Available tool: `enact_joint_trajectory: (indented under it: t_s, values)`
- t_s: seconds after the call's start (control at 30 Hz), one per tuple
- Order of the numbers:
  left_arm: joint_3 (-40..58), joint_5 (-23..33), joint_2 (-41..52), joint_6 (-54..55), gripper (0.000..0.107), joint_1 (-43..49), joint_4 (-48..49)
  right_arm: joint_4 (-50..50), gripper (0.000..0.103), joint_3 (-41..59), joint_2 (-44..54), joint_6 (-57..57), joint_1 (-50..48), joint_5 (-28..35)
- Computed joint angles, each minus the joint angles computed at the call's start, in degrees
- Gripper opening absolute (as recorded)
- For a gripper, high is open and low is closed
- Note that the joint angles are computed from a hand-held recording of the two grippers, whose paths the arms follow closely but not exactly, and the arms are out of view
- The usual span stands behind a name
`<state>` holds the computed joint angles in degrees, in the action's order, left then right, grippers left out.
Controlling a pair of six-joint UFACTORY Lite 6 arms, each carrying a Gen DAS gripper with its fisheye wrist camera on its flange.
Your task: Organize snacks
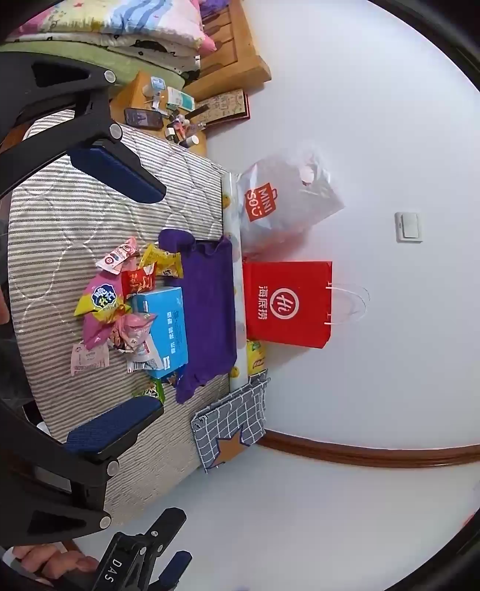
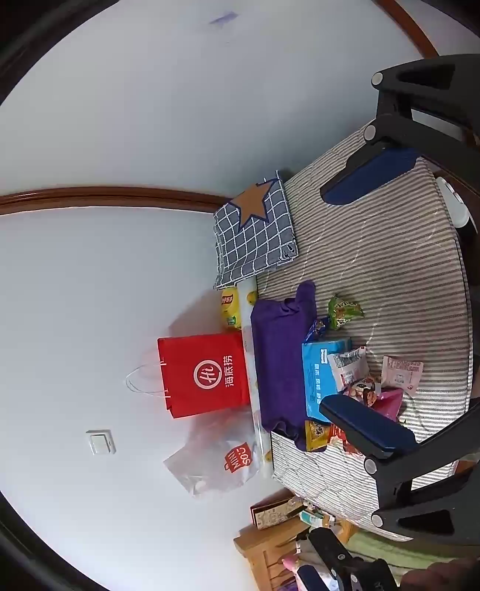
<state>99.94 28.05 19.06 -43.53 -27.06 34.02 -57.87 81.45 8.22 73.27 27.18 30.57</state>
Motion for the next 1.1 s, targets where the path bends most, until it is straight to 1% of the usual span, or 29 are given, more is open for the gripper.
enact_joint_trajectory:
  t_s: [0.07,0.1,0.13,0.27,0.3,0.4,0.43,0.5,0.53,0.67,0.77,0.87,1.0,1.1]
  values:
    - [-1.72,-1.13,-1.1,0.14,0.103,0.52,-0.83,1.23,0.103,0.59,-0.13,-1.09,0.27,0.59]
    - [-2.14,-1.29,-1.42,1.03,0.103,0.89,-2.2,0.23,0.103,1.09,0.23,-0.88,0.71,1.38]
    - [-0.15,-0.07,-0.11,3.41,0.103,1.27,-4.77,0.45,0.103,1.09,0.14,-1.09,0.78,1.44]
    - [-2.08,-1.24,-1.45,4.21,0.103,2.4,-5.85,-0.15,0.103,0.76,-0.11,-0.01,1.07,1.47]
    - [-1.86,-0.54,-1.4,3.17,0.103,1.49,-4.64,-1.18,0.103,-0.42,-0.44,1.07,0.65,0.62]
    - [-3.41,-1.77,-2.71,4.16,0.103,2.53,-5.54,-0.21,0.103,-0.42,-1.19,0.13,1.09,1.44]
    - [-3.56,-1.77,-2.91,4.21,0.103,2.6,-5.6,1.68,0.103,1.89,-0.04,-2.08,0.65,1.71]
    - [-4.06,-2.03,-3.4,4.17,0.103,2.8,-5.69,1.41,0.103,1.7,-0.4,-1.92,0.98,1.91]
    - [-5.23,-2.64,-3.51,1.45,0.103,2.09,-3.29,0.67,0.103,1.15,-0.89,-1.21,1.27,2.01]
    - [-6.47,-2.98,-4.16,0.3,0.103,1.71,-2.66,-0.49,0.103,0.39,-1.49,-0.04,1.94,2.19]
    - [-6.36,-2.22,-4.12,-0.94,0.103,1.07,-1.31,-0.68,0.103,0.42,-1.5,-0.04,2.07,2.42]
    - [-5.24,-1.43,-3.65,0.45,0.103,0.79,-2.58,-0.24,0.103,0.0,-1.75,0.03,1.98,1.88]
    - [-6.45,-0.78,-4.74,-2.43,0.103,-0.08,0.36,-0.71,0.103,-0.71,-1.99,0.74,2.11,1.44]
    - [-4.76,0.35,-3.93,-1.08,0.103,0.04,-0.42,-1.3,0.103,-1.23,-2.34,1.33,2.39,1.49]
